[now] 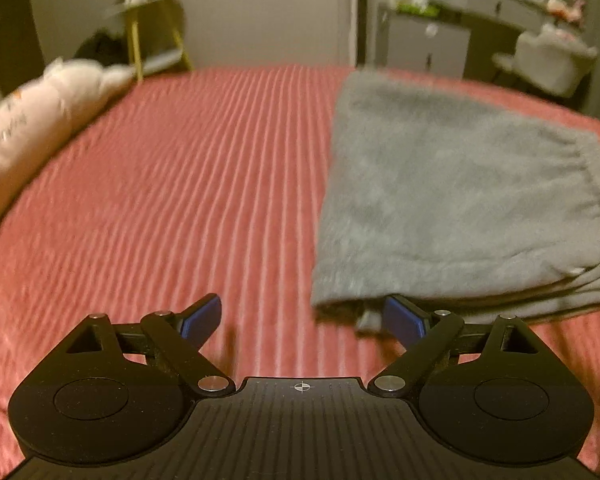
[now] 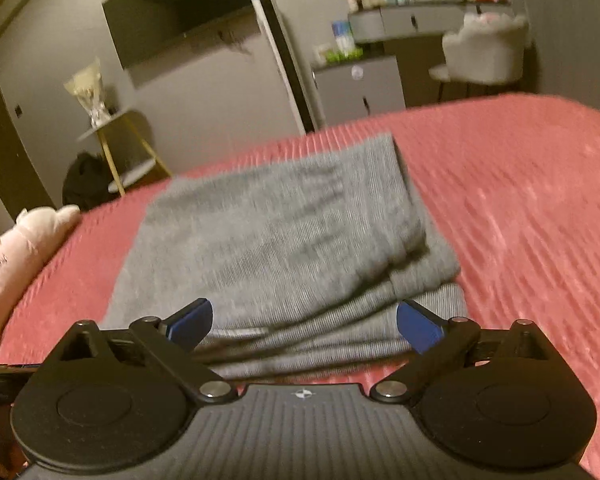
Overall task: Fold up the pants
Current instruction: 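Open the right tool and pull both tools back from the folded sweatpants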
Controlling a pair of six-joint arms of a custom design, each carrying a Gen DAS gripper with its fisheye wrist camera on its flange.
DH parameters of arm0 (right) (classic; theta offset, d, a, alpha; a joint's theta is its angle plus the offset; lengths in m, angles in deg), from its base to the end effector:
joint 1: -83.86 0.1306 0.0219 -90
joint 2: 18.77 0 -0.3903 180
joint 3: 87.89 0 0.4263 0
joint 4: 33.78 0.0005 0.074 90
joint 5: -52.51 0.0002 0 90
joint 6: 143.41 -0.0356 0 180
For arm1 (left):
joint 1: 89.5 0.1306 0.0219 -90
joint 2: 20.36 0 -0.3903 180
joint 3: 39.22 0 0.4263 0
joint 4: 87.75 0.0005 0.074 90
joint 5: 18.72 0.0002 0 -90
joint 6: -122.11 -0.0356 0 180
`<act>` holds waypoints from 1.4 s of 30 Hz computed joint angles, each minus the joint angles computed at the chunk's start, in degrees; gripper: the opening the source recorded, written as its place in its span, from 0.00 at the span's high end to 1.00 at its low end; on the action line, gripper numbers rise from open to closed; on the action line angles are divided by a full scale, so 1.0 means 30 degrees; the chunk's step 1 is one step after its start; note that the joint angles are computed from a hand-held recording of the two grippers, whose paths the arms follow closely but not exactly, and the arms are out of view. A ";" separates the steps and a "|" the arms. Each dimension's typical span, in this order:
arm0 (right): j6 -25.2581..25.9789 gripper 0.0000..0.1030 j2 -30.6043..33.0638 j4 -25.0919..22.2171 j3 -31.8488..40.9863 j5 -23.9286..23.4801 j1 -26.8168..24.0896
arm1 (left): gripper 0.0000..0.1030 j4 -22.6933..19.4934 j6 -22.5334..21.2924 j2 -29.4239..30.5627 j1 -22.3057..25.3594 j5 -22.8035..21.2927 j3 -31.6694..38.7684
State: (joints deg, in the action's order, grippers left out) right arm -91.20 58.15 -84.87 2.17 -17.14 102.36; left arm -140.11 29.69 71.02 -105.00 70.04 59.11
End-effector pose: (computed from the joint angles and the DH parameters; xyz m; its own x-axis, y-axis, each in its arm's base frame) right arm 0.4150 0.1253 0.5415 -0.4838 0.4439 -0.7542 0.3278 0.8910 0.3142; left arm 0.5120 -0.1417 0.4942 -0.6750 0.2310 -0.7008 0.2813 0.9586 0.0450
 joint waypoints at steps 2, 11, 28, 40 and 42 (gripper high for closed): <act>0.0138 0.04 -0.0103 0.0478 -0.0241 0.0731 0.0157 | 0.07 0.1810 -0.0168 -0.0649 -0.0006 0.0415 -0.0843; -0.1630 0.04 0.2402 -0.3824 0.1798 0.0913 -0.0706 | 0.00 0.1487 0.0392 0.0887 -0.0127 0.0346 -0.0057; -0.0295 0.04 0.3924 -0.8227 0.4439 0.4332 0.1449 | 0.00 -0.2301 -0.0364 0.0281 -0.0627 0.0559 0.0278; 0.0333 0.04 0.3864 -0.9042 0.5226 0.3714 0.2624 | 0.00 -0.2254 -0.0741 -0.0643 -0.0804 0.0647 -0.0458; -0.0393 0.04 0.3668 -0.8891 0.5052 0.3563 0.2548 | 0.00 -0.2204 -0.1020 -0.0659 -0.0974 0.0316 -0.0537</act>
